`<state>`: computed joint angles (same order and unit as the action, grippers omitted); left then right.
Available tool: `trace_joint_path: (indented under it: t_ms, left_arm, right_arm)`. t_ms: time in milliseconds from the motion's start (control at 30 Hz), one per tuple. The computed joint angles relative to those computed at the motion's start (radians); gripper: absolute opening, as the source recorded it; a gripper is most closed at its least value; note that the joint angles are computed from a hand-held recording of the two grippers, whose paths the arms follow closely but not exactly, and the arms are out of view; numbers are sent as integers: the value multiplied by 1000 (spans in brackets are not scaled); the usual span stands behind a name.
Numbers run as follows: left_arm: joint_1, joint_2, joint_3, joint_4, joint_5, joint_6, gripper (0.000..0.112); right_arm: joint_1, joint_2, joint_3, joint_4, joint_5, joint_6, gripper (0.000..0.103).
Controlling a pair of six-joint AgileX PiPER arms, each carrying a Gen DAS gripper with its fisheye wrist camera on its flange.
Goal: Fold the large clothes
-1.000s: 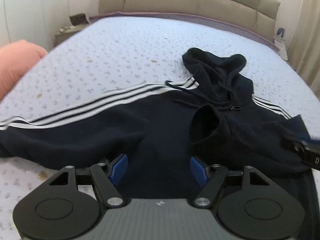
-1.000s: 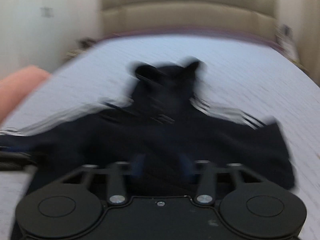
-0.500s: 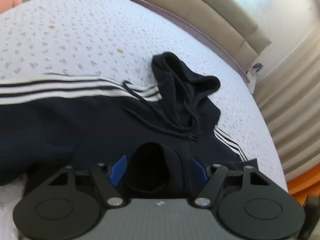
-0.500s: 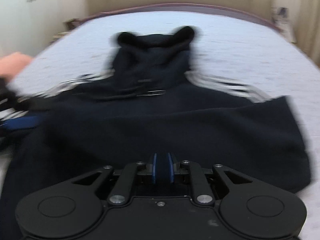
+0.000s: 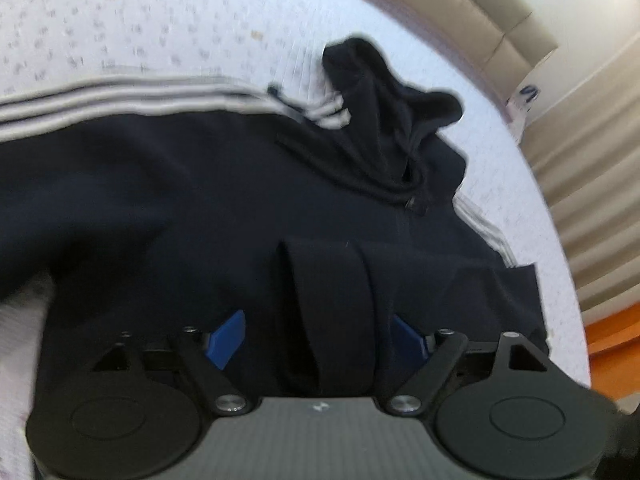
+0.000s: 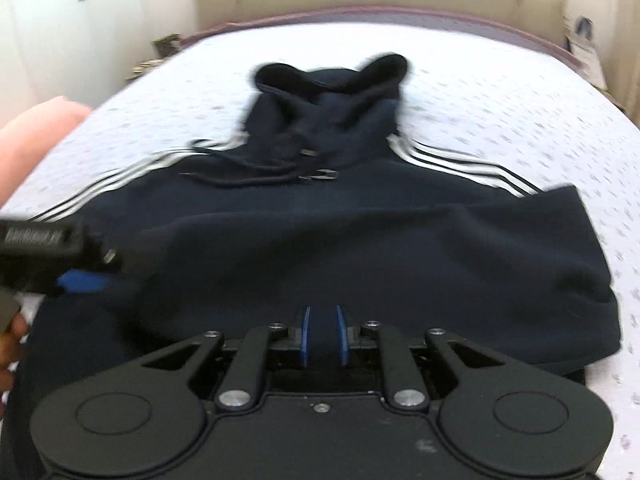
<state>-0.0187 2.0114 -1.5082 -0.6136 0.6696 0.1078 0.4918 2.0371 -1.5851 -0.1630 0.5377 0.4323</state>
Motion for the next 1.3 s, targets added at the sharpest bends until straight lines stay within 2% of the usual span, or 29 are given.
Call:
trace_joint_path:
  t_ms: [67, 100, 133, 167, 200, 267, 400, 467, 567, 633, 700, 767, 800, 900, 967, 1000, 1067, 1133, 1200, 1233, 1267, 1300]
  left_arm:
    - [-31, 9, -3, 45, -41, -23, 76]
    - [-48, 21, -24, 89, -45, -51, 52]
    - [-72, 40, -64, 170, -32, -108, 37]
    - [-91, 56, -93, 222, -24, -136, 17]
    - [-104, 59, -104, 234, -31, -126, 9]
    - [-121, 40, -103, 230, -66, -80, 9]
    - [-73, -25, -107, 59, -104, 98, 9]
    - [-41, -52, -118, 25, -126, 140, 9]
    - [7, -57, -143, 94, -126, 103, 9]
    - [40, -37, -133, 178, -114, 19, 11]
    - [53, 9, -130, 289, -97, -82, 17]
    - [43, 42, -125, 454, -90, -215, 22]
    - [45, 48, -113, 479, -92, -236, 24]
    - [71, -34, -5, 362, -177, -168, 26]
    - [67, -92, 37, 251, -224, -60, 32]
    - [71, -101, 36, 153, -221, 40, 34]
    - [62, -81, -14, 36, -173, 179, 34]
    - [23, -27, -75, 79, -150, 167, 34]
    - [-5, 81, -211, 210, -36, 39, 26]
    - [-15, 143, -281, 261, 32, -26, 18]
    - [-16, 185, -310, 272, 69, -50, 7]
    - [-6, 189, -300, 243, 67, -35, 7]
  right_arm:
    - [-15, 17, -10, 26, 3, -15, 18]
    - [-15, 22, -12, 31, 3, -21, 18]
    - [-11, 27, -13, 17, -2, -7, 18]
    - [-10, 53, -31, 4, -10, 7, 18]
    - [-6, 55, -33, -10, -11, 28, 18]
    - [1, 45, -32, -61, 2, 102, 18]
    - [-9, 39, -66, -170, 54, 209, 18]
    - [-15, 27, -79, -228, 71, 258, 18]
    - [-27, 40, -118, -248, 82, 293, 18]
    - [-28, 81, -167, -216, 110, 282, 18]
    - [-14, 140, -229, -217, 159, 282, 18]
    - [-8, 235, -345, -149, 259, 209, 17]
    - [-1, 267, -379, -146, 290, 197, 17]
    - [16, 262, -402, -187, 291, 144, 19]
    - [13, 195, -320, -248, 212, 205, 19]
    - [23, 182, -310, -326, 216, 268, 19]
    - [39, 174, -308, -482, 255, 399, 19]
    - [30, 208, -371, -486, 337, 423, 21]
    - [-9, 276, -479, -331, 414, 341, 23]
    - [-30, 324, -534, -231, 455, 274, 27]
    - [-42, 378, -600, -156, 511, 200, 27]
    - [-50, 398, -654, -121, 531, 129, 27]
